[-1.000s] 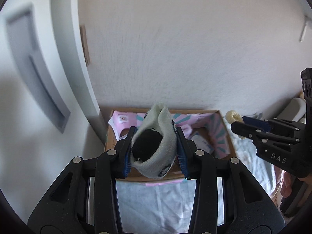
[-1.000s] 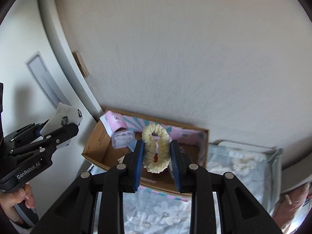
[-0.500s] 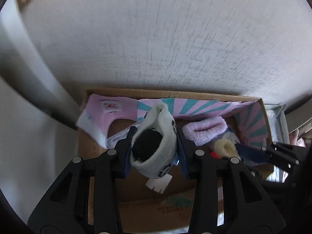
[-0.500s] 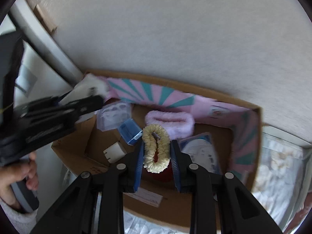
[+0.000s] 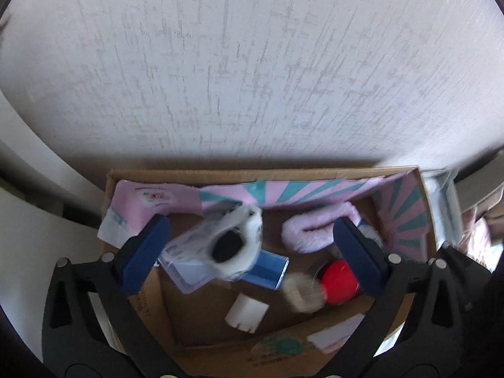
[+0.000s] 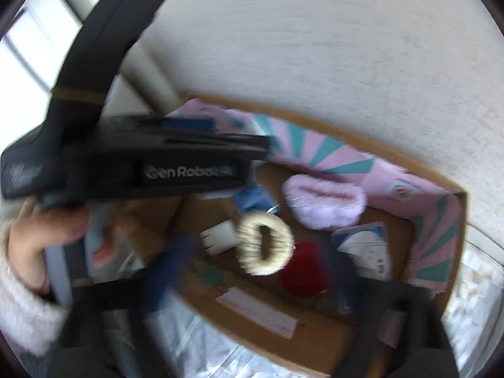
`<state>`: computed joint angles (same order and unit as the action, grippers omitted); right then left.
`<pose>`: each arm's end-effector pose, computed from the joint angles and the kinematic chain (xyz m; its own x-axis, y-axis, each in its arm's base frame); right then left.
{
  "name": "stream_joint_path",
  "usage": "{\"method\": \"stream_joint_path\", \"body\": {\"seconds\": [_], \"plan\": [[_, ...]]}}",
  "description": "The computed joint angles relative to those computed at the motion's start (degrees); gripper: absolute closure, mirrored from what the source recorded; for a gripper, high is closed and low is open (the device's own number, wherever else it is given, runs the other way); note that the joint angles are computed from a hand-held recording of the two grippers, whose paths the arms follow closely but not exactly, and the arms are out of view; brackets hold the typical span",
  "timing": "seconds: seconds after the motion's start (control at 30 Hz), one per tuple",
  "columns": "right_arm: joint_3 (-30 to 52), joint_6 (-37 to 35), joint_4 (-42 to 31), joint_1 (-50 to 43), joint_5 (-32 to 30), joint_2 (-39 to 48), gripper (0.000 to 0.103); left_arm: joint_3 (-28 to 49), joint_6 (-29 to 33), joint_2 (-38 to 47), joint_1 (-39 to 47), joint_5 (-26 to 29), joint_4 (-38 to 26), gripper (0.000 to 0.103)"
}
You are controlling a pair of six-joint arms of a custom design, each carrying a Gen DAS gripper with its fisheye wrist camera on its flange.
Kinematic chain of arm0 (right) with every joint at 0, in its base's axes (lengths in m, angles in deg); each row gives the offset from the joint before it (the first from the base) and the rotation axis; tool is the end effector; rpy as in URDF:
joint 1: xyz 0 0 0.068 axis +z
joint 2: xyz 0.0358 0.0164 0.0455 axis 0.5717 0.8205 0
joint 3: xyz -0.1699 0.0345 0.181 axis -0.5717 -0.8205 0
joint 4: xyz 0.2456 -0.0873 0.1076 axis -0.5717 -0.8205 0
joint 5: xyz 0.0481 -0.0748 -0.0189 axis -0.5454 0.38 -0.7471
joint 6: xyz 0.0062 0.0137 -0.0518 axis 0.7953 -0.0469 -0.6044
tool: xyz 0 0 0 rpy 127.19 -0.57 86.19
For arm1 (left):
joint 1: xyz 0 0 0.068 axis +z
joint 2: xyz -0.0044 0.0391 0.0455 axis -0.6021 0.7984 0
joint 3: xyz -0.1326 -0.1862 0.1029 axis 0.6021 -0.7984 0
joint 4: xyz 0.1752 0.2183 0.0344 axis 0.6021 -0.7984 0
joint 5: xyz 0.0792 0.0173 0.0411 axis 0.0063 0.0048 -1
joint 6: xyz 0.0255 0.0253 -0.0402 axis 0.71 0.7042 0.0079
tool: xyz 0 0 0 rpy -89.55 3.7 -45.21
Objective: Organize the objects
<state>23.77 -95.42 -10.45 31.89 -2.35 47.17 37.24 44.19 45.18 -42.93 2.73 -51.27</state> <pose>0.3449 -0.0018 0.2498 -0.8478 -0.3334 -0.4123 -0.4696 0.8333 0.2917 0.2685 -0.0246 0.2437 -0.6700 -0.6014 -0.4352 -0.5269 0.7982 -0.2919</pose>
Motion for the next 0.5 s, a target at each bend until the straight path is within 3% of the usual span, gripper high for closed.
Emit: {"method": "stream_joint_path", "body": {"seconds": [0.23, 0.5], "plan": [[-7.2, -0.85, 4.48, -1.0, 1.85, -5.29, 0.0, 0.23, -1.28, -1.85, -0.87, -1.48, -2.02, 0.0], [-5.18, 2.83, 1.79, 0.1, 1.89, -7.05, 0.0, 0.1, -6.33, -6.06, -6.06, -6.11, -5.83, 0.0]]}}
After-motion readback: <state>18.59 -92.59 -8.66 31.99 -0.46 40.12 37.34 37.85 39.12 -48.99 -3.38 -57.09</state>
